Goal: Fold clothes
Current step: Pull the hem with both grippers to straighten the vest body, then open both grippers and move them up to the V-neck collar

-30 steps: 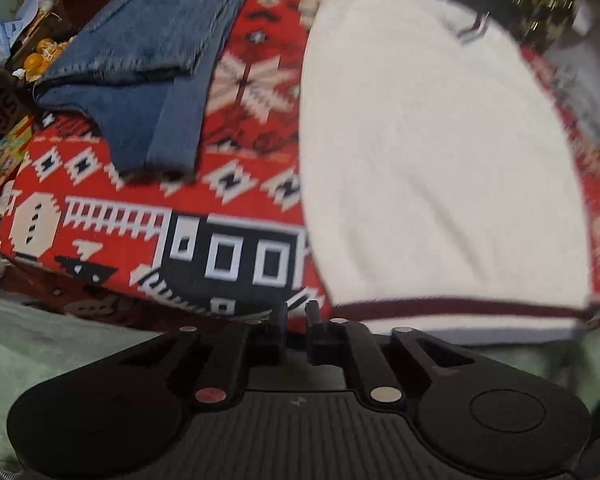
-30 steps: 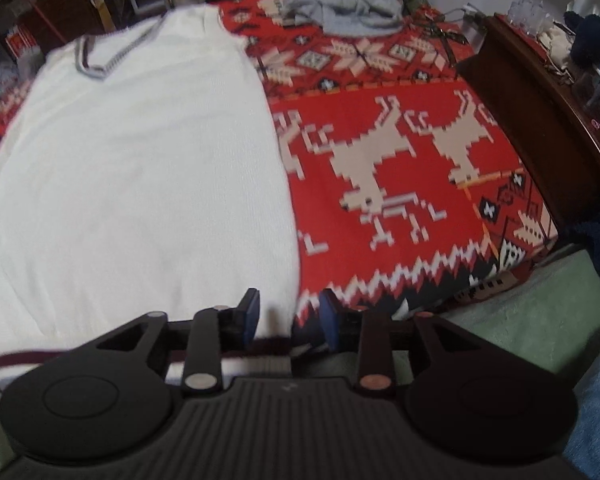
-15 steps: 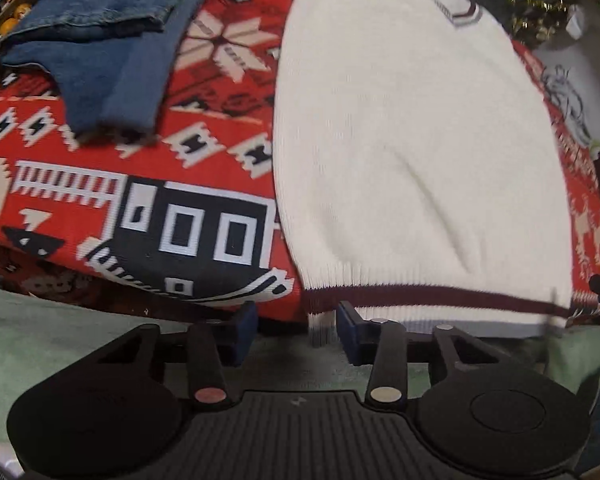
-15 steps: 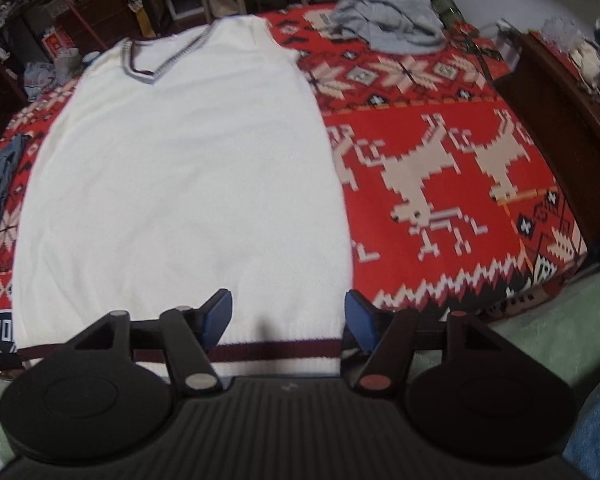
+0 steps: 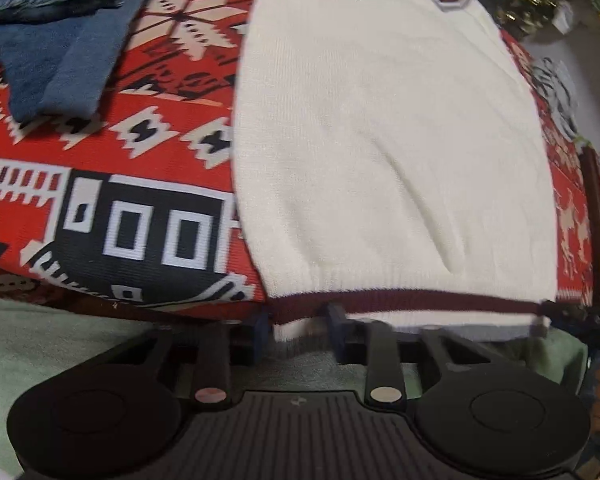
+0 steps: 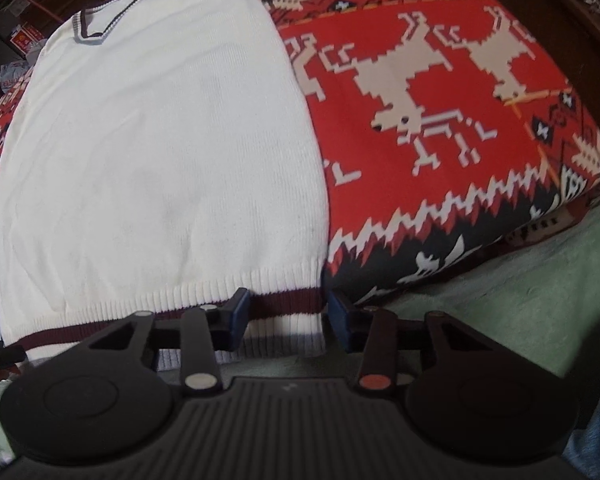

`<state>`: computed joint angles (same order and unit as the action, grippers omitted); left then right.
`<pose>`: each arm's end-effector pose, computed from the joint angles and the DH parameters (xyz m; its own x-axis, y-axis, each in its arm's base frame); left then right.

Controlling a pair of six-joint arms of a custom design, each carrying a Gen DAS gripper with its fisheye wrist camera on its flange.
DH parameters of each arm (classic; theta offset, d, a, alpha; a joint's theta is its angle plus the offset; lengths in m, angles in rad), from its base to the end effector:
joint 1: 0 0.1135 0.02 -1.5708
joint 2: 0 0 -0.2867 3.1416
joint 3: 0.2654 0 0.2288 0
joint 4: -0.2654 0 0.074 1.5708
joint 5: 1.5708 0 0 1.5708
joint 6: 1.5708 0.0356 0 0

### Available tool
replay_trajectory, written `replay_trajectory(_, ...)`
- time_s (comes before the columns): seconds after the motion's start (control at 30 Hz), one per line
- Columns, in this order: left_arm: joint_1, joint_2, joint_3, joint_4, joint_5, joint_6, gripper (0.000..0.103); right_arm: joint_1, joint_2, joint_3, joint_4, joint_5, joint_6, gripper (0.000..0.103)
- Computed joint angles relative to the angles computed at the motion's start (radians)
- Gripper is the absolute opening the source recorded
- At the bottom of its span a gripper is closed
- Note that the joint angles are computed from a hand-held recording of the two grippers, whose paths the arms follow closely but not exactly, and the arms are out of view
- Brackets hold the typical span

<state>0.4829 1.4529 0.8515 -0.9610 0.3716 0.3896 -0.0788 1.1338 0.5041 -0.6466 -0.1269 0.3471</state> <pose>0.1860 0.0829 0.2156 -0.9826 -0.1156 -0.1457 -0.0613 0.9410 -0.3327 0.1441 -0.0069 0.1871 -0.8830 0.4082 -0.2318 0.3635 0.9070 0.2126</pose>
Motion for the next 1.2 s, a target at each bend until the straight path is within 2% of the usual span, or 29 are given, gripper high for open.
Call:
replay_trajectory(0.03, -0.003, -0.016, -0.002, -0.003, -0.004, 0.010, 0.008, -0.014, 0.001, -0.006, 0.008, -0.020, -0.005, 0.036)
replay_trajectory(0.1, -0.021, -0.059, -0.020, 0.014, -0.035, -0.002, 0.007, -0.015, -0.009, -0.009, 0.012, -0.033, -0.022, 0.019)
replay_trajectory(0.2, -0.047, -0.123, -0.046, 0.043, -0.096, -0.019, 0.006, 0.036, -0.031, -0.012, 0.008, 0.023, 0.003, 0.006)
replay_trajectory(0.3, -0.046, -0.172, -0.058, 0.053, -0.167, -0.002, 0.006, 0.058, -0.021, -0.003, -0.013, 0.065, 0.024, 0.005)
replay_trajectory(0.47, -0.060, -0.140, -0.056, 0.066, -0.181, -0.016, 0.007, 0.027, -0.003, -0.006, -0.007, 0.057, 0.005, 0.006)
replay_trajectory(0.53, -0.069, -0.139, -0.051, 0.061, -0.183, -0.024, 0.013, 0.024, -0.015, -0.004, -0.006, 0.041, -0.016, 0.009)
replay_trajectory(0.6, -0.044, -0.158, -0.035, 0.037, -0.146, 0.005, 0.021, 0.029, -0.050, 0.007, -0.016, 0.040, -0.023, 0.019)
replay_trajectory(0.63, -0.020, -0.163, -0.020, 0.016, -0.121, 0.027, 0.037, 0.038, -0.071, 0.015, -0.024, 0.049, -0.022, 0.022)
replay_trajectory(0.67, 0.006, -0.166, -0.004, -0.008, -0.098, 0.048, 0.047, 0.056, -0.092, 0.030, -0.034, 0.067, -0.016, 0.032)
replay_trajectory(0.7, 0.032, -0.168, 0.013, -0.032, -0.075, 0.070, 0.048, 0.075, -0.112, 0.044, -0.044, 0.085, -0.011, 0.037)
replay_trajectory(0.8, 0.108, -0.163, 0.069, -0.103, -0.009, 0.126, 0.051, 0.115, -0.152, 0.087, -0.063, 0.100, -0.006, 0.043)
replay_trajectory(0.9, 0.142, -0.138, 0.148, -0.164, 0.033, 0.119, 0.061, 0.170, -0.175, 0.131, -0.076, 0.113, 0.008, 0.052)
replay_trajectory(1.03, 0.123, -0.147, 0.271, -0.227, 0.049, 0.084, 0.062, 0.248, -0.171, 0.208, -0.089, 0.150, 0.027, 0.063)
replay_trajectory(1.2, 0.099, -0.142, 0.426, -0.273, 0.043, 0.001, 0.071, 0.345, -0.104, 0.362, -0.134, 0.206, 0.034, 0.076)
